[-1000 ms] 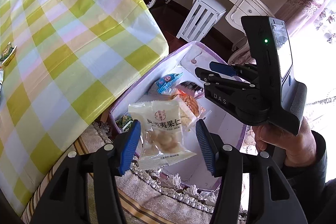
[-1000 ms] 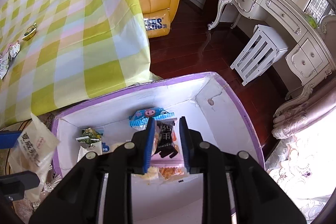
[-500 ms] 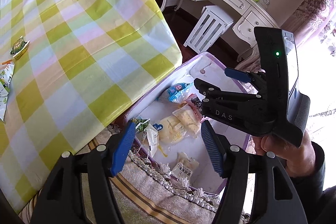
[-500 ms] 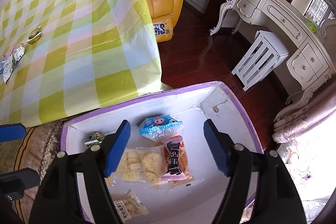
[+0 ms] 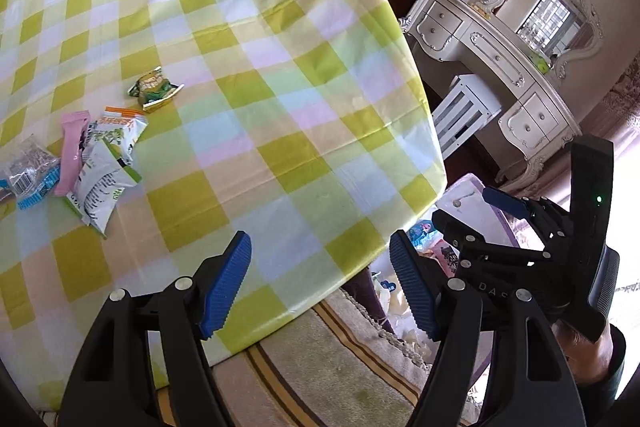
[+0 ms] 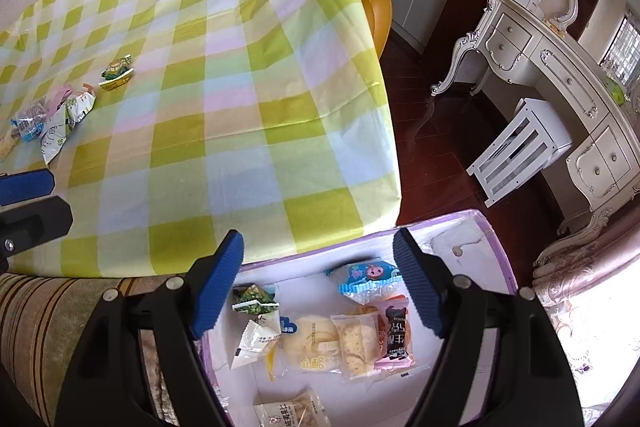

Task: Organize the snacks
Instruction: 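Move both open tools back over the remaining snacks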

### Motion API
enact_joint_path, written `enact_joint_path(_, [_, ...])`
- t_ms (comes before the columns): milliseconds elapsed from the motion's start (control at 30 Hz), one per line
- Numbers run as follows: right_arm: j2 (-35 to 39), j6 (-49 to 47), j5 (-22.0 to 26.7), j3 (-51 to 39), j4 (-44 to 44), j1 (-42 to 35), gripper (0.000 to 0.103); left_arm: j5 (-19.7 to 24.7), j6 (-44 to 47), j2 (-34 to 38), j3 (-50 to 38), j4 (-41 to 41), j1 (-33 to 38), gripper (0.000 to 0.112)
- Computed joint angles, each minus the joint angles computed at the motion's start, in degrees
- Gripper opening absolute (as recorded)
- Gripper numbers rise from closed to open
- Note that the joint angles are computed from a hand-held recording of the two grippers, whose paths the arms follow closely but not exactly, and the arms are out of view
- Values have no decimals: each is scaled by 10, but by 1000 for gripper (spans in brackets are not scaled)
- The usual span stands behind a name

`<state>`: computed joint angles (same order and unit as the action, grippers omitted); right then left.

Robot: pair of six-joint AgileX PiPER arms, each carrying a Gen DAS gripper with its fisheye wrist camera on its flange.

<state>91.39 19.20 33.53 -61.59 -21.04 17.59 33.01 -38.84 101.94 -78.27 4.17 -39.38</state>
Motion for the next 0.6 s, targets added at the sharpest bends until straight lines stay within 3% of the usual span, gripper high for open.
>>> enact_joint_path(233, [30,26,20,-48,-15,62,77,-21,-36,-65,86,39,76,70])
enact_joint_path(600, [102,34,38,-149,16,142,77,-52,-16,-155,218,40,227,70])
